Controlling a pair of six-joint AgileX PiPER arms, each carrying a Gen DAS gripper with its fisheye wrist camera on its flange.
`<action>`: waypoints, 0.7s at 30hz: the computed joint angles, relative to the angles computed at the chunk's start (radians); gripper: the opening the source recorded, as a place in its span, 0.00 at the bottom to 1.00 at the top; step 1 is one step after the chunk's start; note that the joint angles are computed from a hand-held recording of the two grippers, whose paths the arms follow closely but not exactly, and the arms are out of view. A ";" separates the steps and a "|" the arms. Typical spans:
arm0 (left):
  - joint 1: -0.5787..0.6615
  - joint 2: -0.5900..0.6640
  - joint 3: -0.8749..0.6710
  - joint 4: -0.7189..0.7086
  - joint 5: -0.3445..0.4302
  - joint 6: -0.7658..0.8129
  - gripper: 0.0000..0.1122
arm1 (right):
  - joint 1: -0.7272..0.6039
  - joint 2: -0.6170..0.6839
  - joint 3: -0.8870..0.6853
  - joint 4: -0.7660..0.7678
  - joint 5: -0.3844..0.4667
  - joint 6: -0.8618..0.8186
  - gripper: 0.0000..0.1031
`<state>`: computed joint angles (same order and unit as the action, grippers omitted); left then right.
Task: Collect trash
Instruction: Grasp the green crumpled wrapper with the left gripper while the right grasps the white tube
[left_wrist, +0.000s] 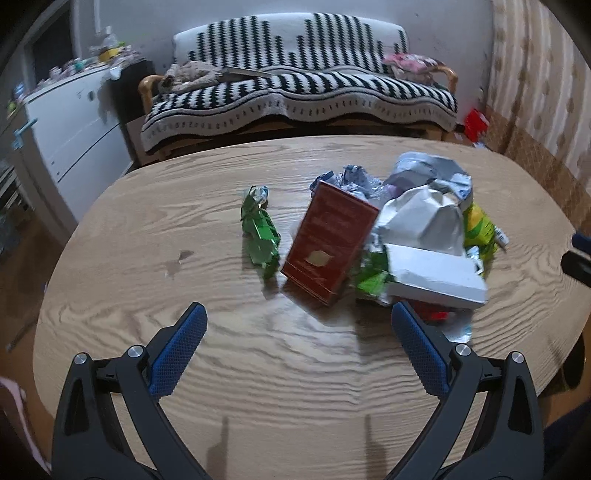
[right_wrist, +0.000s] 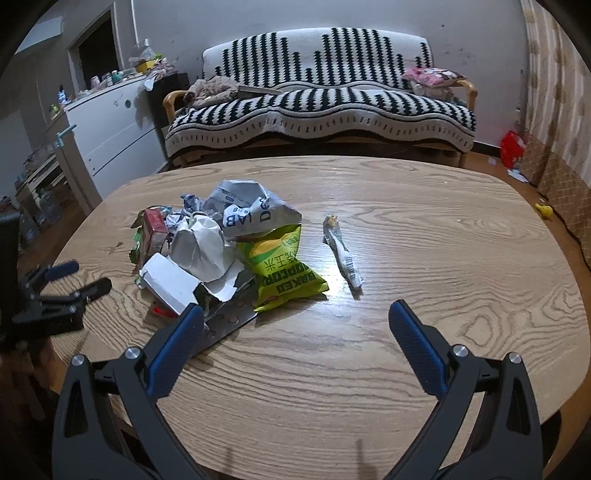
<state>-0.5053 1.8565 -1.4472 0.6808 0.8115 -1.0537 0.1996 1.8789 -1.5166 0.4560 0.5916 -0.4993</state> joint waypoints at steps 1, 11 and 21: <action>0.016 0.001 0.001 -0.017 -0.017 0.042 0.87 | -0.005 0.018 -0.022 0.006 0.015 -0.011 0.94; 0.218 0.125 -0.143 -0.182 -0.047 0.199 0.87 | -0.015 0.187 -0.246 -0.073 0.112 0.097 0.91; 0.289 0.285 -0.350 -0.298 -0.028 0.254 0.84 | -0.012 0.427 -0.585 -0.195 0.259 0.230 0.83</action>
<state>-0.2162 2.1420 -1.7971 0.3825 0.7834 -0.7997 0.1875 2.3058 -2.1014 0.2605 0.8507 -0.2698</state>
